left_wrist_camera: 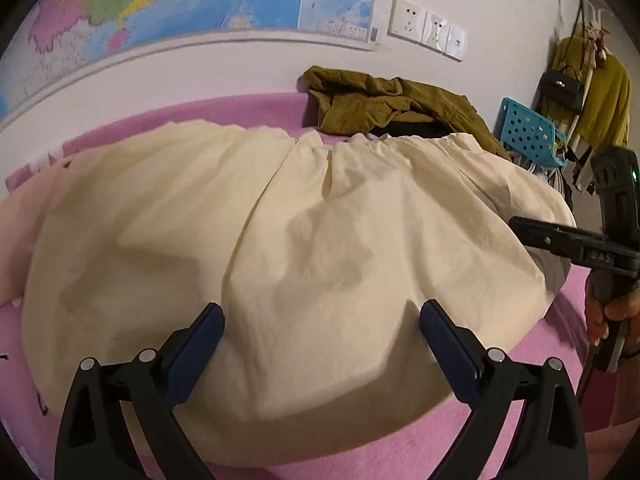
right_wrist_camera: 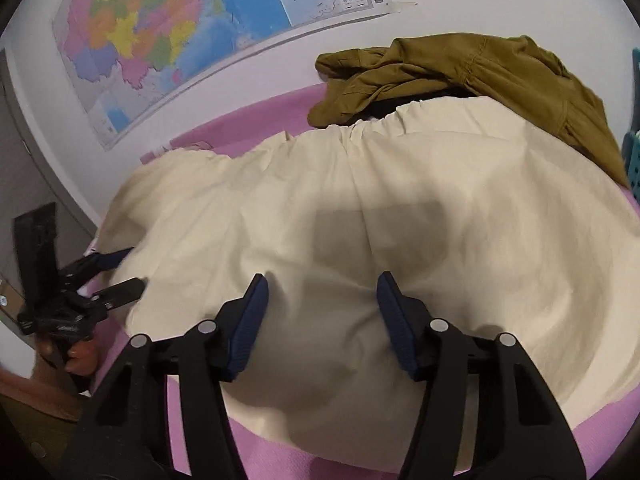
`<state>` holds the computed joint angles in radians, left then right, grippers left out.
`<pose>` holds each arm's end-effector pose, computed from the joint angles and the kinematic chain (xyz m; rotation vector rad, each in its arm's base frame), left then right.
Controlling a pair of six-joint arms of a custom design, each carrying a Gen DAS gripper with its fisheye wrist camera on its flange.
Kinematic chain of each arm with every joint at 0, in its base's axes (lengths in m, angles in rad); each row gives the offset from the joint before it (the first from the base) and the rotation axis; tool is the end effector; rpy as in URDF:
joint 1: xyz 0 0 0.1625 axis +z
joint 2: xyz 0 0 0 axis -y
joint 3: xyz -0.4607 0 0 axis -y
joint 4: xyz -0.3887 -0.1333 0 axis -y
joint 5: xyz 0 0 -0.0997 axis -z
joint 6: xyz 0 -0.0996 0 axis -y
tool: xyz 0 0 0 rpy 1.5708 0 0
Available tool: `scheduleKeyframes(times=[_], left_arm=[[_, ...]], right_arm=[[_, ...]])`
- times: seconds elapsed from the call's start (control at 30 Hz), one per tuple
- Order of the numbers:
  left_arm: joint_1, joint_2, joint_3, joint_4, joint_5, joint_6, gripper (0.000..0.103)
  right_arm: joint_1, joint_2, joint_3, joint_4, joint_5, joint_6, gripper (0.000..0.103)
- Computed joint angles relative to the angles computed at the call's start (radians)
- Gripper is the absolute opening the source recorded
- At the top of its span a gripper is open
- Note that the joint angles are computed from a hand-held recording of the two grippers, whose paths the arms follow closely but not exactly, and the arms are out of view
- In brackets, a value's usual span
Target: Fold large clothes
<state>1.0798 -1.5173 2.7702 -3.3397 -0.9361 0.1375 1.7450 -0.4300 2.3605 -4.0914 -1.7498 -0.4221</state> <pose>0.0412 -0.3309 0.2327 0.5657 2.4401 -0.7924 0.1865 -0.3929 -0.0352 0.7451 -2.6831 0.8086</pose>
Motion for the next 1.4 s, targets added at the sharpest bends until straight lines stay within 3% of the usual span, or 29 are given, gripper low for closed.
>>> scheduleKeyframes(times=[0.13,0.27,0.33,0.4,0.5,0.57,0.63,0.7,0.8,0.83,0.87,0.93,1.03,1.07,1.13,1.2,1.27,1.3,1.4], left_arm=[[0.019,-0.007,-0.012,0.020,-0.016,-0.014,0.095],[0.015,0.000,-0.011,0.012,-0.009,-0.018,0.095],[0.018,0.000,-0.014,0.013,-0.012,-0.019,0.095],[0.020,0.001,-0.015,0.013,-0.008,-0.021,0.095],[0.022,-0.011,-0.016,0.026,-0.005,-0.027,0.095],[0.031,-0.012,-0.022,0.029,-0.012,-0.022,0.095],[0.033,-0.006,-0.026,0.028,-0.013,-0.019,0.095],[0.031,-0.001,-0.026,0.024,-0.008,-0.016,0.095],[0.032,0.004,-0.026,0.017,-0.007,-0.020,0.095],[0.029,0.003,-0.023,0.016,-0.004,-0.023,0.095],[0.027,0.003,-0.021,0.014,-0.001,-0.024,0.095],[0.027,0.003,-0.021,0.014,0.000,-0.024,0.095],[0.025,-0.005,-0.018,0.021,0.007,-0.031,0.095],[0.025,-0.008,-0.016,0.021,0.010,-0.031,0.095],[0.033,-0.016,-0.016,0.023,0.002,-0.029,0.095],[0.032,-0.017,-0.012,0.016,0.008,-0.024,0.095],[0.015,-0.020,-0.001,0.007,0.032,-0.023,0.095],[0.006,-0.029,0.006,0.008,0.041,-0.023,0.095],[-0.007,-0.080,0.023,0.032,0.058,-0.030,0.094]], right_arm=[[-0.017,-0.014,0.061,-0.154,0.026,-0.016,0.057],[-0.073,-0.043,0.101,-0.229,-0.012,0.025,0.057],[-0.106,-0.040,0.102,-0.236,-0.043,0.016,0.054],[-0.112,-0.030,0.094,-0.240,-0.082,-0.014,0.044],[-0.192,-0.061,0.181,-0.306,0.081,0.035,0.048],[-0.201,-0.038,0.216,-0.444,0.057,0.024,0.052],[-0.247,-0.019,0.265,-0.565,0.092,0.031,0.052],[-0.283,-0.009,0.285,-0.618,0.086,0.054,0.054],[-0.331,0.000,0.288,-0.592,0.085,0.054,0.054],[-0.346,-0.004,0.281,-0.552,0.095,0.048,0.045],[-0.359,-0.005,0.279,-0.526,0.122,0.039,0.028],[-0.377,-0.005,0.276,-0.512,0.168,0.019,0.014],[-0.394,-0.034,0.301,-0.542,0.257,0.002,0.009],[-0.385,-0.034,0.305,-0.562,0.255,-0.009,0.009],[-0.337,-0.030,0.288,-0.572,0.180,-0.025,0.009],[-0.304,-0.055,0.254,-0.471,0.070,0.010,0.017],[-0.248,-0.039,0.222,-0.465,-0.070,0.036,0.034],[-0.220,-0.014,0.220,-0.525,-0.098,0.032,0.034],[-0.137,0.026,0.227,-0.634,-0.087,0.003,0.044]])
